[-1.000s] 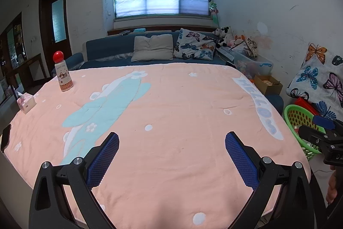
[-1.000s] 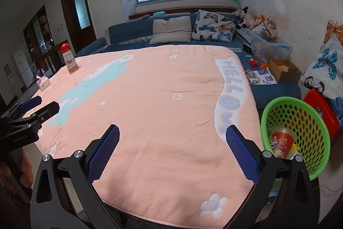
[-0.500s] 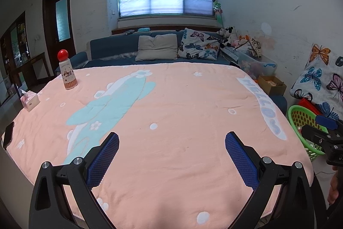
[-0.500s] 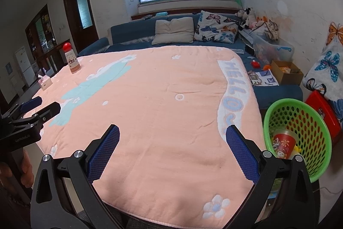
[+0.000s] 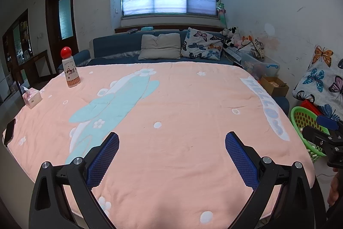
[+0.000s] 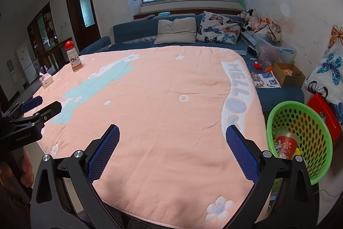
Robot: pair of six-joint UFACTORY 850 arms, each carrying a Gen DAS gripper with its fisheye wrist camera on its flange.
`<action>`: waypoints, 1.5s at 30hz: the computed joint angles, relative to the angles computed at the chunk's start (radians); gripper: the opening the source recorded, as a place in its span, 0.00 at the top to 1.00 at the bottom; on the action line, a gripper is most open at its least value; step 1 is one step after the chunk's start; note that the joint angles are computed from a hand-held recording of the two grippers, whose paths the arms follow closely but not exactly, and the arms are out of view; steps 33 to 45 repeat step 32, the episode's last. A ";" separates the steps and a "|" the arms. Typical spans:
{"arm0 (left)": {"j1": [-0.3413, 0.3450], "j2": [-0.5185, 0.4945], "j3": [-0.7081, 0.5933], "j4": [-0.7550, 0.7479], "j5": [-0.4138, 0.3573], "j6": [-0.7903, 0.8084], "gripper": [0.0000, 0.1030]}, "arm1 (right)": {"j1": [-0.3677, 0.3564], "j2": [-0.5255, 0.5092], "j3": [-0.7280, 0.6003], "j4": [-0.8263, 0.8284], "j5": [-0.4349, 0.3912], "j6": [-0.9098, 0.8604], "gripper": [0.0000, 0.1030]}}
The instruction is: Collect trash
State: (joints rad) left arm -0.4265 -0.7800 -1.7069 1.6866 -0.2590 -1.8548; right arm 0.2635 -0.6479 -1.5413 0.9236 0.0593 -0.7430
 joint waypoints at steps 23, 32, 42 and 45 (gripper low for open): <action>-0.006 -0.008 -0.002 0.002 -0.039 -0.006 0.07 | -0.001 -0.011 -0.010 -0.214 -0.020 0.212 0.04; -0.002 -0.007 -0.001 -0.006 -0.028 -0.009 0.07 | -0.002 -0.012 -0.009 -0.268 -0.020 0.266 0.04; -0.002 -0.007 -0.001 -0.006 -0.028 -0.009 0.07 | -0.002 -0.012 -0.009 -0.268 -0.020 0.266 0.04; -0.002 -0.007 -0.001 -0.006 -0.028 -0.009 0.07 | -0.002 -0.012 -0.009 -0.268 -0.020 0.266 0.04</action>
